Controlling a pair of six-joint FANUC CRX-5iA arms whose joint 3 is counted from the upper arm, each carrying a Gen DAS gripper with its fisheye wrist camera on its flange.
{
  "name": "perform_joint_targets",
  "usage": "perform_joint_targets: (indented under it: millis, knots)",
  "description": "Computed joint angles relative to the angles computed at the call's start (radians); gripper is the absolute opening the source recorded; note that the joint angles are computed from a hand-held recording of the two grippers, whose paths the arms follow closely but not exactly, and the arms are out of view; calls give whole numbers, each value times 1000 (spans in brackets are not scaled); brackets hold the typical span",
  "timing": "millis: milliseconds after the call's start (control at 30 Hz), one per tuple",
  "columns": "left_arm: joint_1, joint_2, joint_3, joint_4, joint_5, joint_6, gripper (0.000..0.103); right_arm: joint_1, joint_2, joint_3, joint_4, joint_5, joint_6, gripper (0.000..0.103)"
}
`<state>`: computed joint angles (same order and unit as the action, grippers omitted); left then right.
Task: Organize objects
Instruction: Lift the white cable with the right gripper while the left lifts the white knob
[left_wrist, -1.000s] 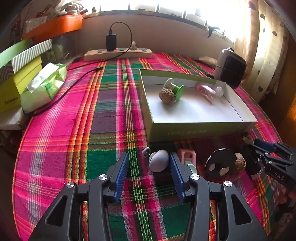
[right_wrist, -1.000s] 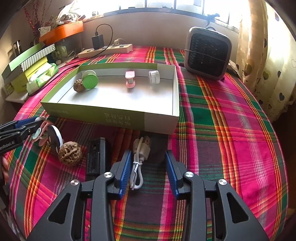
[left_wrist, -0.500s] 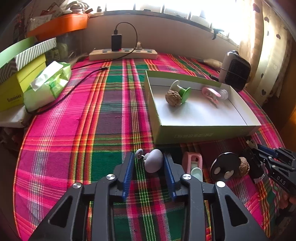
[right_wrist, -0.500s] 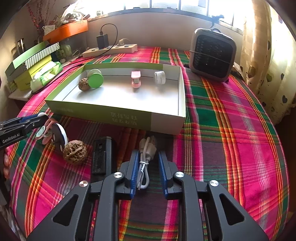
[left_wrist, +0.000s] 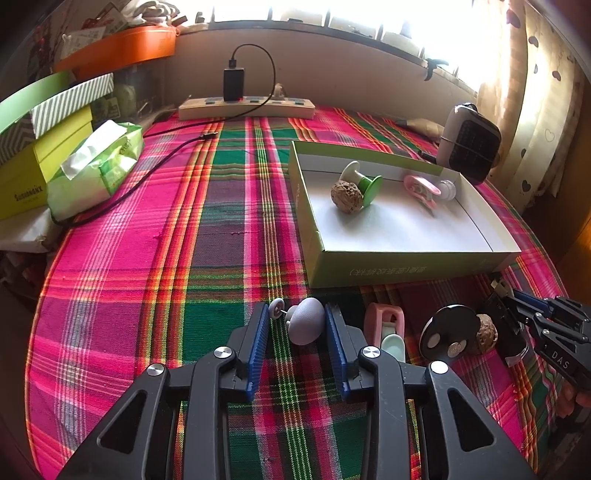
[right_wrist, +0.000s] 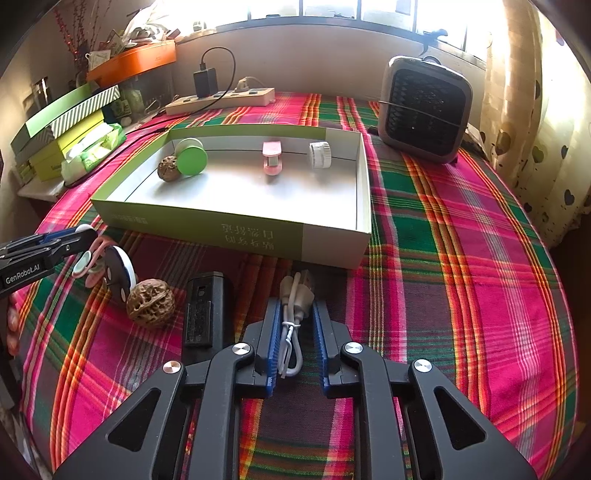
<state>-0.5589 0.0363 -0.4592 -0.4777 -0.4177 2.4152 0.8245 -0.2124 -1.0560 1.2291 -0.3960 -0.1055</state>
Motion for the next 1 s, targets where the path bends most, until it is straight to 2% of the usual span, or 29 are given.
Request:
perform_joint_targets:
  millis: [333,500,1000]
  knots:
    - [-2,-2,1,-4,-2,0,29,2,1,2,-5,-2,2,17]
    - [-21,-2,16,-52,-19,43,29,3,-1,5,-13,0,5,17]
    - [-21,-29,11,-60,-8,37,29,13,-15,12,-13,-18,7,17]
